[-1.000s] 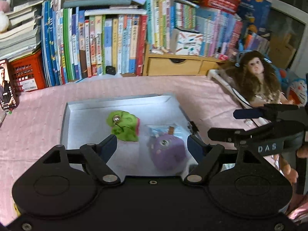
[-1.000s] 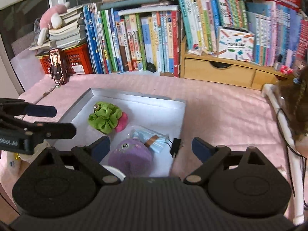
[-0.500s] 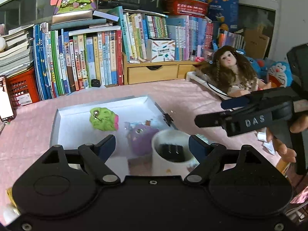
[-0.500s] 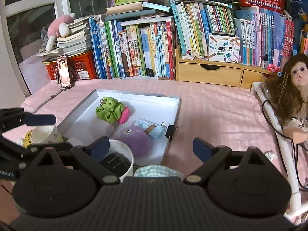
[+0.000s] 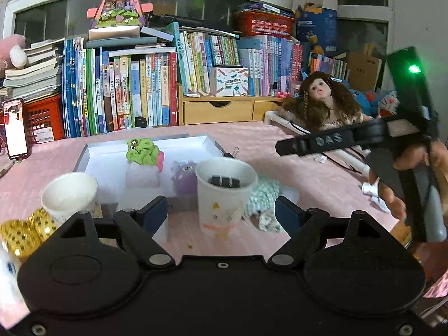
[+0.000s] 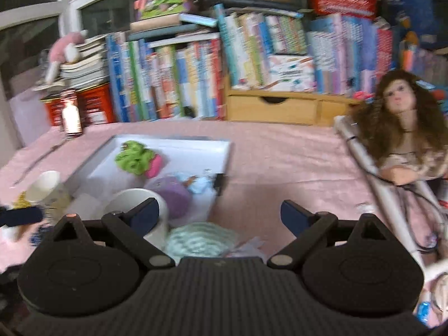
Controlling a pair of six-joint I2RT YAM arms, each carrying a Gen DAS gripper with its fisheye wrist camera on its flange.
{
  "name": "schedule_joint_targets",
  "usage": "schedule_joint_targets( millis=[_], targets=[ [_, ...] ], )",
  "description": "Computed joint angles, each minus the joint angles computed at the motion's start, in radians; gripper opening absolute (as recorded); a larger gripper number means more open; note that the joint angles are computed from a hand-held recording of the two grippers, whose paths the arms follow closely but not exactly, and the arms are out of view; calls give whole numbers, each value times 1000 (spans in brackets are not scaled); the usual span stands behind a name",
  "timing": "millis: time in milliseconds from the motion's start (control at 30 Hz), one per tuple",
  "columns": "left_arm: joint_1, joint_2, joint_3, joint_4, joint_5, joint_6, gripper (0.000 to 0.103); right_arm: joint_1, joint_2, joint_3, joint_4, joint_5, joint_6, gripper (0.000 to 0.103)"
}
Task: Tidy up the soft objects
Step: 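Withdraw both tools from the tray toward the remaining items, then grasp the green-white checked cloth with the left gripper while the right gripper grasps crumpled white paper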
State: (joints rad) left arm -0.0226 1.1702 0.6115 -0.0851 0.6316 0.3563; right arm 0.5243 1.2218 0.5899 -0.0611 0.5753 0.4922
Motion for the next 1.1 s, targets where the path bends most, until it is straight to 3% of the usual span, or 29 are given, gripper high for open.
schedule_joint_targets(
  millis=[167,367,633,900,1100],
  targets=[
    [-59,-106,-153,92,-47,-33,82,-22,-2,-71,66,15,32,95],
    [-211,-101,-254,262,-193,-108,74,-85,-8,-168,171,-26,54,90],
    [-405,124,-266,505,-393,-275,55,-214,-16,-240,238,-237,90,79],
    [-508,305,-223,658,-503,-369,53,-300,22,-257,297,-383,129,72],
    [-559,389,-170,692,-567,-390,53,-325,72,-240,322,-438,129,70]
  ],
)
